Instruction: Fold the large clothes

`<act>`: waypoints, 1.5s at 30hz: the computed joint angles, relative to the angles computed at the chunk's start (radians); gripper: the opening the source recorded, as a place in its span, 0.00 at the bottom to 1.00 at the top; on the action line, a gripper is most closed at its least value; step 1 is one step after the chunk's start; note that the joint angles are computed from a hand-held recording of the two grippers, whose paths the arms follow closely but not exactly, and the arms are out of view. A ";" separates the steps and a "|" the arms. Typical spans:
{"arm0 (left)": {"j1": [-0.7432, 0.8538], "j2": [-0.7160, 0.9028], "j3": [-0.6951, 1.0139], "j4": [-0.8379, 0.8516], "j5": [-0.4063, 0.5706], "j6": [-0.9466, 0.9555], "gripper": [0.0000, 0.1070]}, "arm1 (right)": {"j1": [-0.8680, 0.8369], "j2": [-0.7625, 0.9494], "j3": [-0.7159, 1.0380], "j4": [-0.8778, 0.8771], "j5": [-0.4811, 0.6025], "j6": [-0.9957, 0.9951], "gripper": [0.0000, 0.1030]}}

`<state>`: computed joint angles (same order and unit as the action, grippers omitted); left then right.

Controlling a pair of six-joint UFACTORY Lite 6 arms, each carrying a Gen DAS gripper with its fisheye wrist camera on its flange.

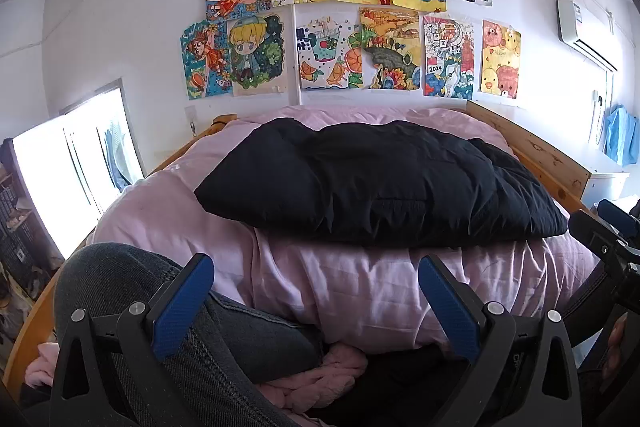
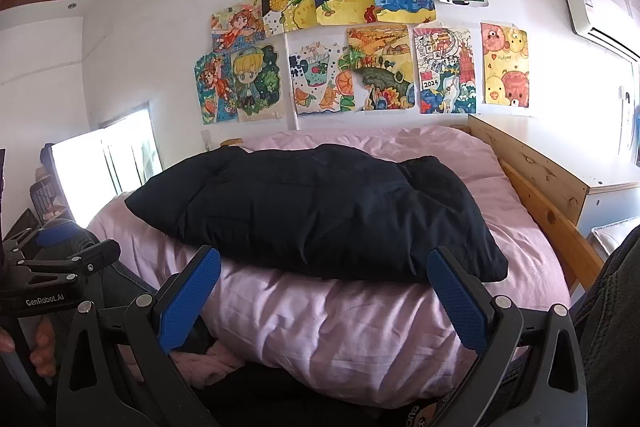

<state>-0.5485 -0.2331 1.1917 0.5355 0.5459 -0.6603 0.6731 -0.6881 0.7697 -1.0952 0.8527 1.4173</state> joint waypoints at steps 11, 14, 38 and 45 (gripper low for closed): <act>0.023 -0.006 -0.006 -0.030 -0.017 0.042 0.96 | 0.026 0.003 0.003 -0.013 0.020 0.015 0.99; 0.018 -0.005 -0.004 -0.022 -0.013 0.033 0.96 | 0.027 0.007 0.003 -0.014 0.018 0.019 0.99; 0.033 -0.009 -0.012 -0.040 -0.026 0.060 0.96 | 0.031 0.011 0.004 -0.019 0.021 0.026 0.99; 0.035 -0.011 -0.014 -0.043 -0.029 0.065 0.96 | 0.029 0.011 0.004 -0.017 0.019 0.023 0.99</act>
